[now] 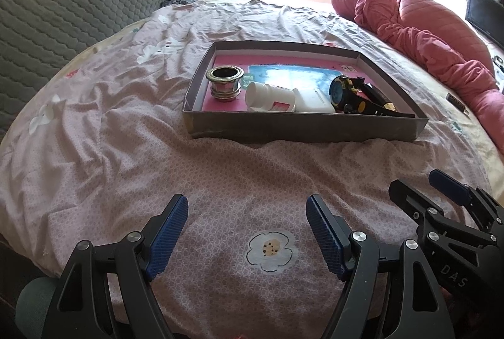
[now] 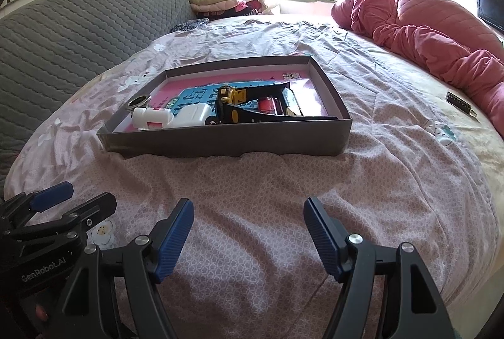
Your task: Organize rigid objects
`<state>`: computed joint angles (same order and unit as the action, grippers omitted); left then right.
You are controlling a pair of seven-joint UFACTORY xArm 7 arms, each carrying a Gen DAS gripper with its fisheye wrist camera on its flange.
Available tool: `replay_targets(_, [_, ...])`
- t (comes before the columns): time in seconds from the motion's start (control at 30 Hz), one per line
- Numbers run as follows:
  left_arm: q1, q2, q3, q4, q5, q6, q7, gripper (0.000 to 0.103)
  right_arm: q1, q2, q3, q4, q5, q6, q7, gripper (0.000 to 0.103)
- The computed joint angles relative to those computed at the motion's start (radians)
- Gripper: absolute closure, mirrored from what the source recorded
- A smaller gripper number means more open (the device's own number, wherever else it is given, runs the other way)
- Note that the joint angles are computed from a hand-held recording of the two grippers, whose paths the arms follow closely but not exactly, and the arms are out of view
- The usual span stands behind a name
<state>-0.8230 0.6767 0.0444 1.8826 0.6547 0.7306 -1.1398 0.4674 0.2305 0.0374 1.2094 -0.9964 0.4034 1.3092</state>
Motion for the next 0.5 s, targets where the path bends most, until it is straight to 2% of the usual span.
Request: replay_targets(0.5, [0.013, 0.007, -0.004, 0.001, -0.026, 0.003, -0.001, 0.025, 0.0, 0.007, -0.001, 0.004, 0.011, -0.006, -0.012, 0.031])
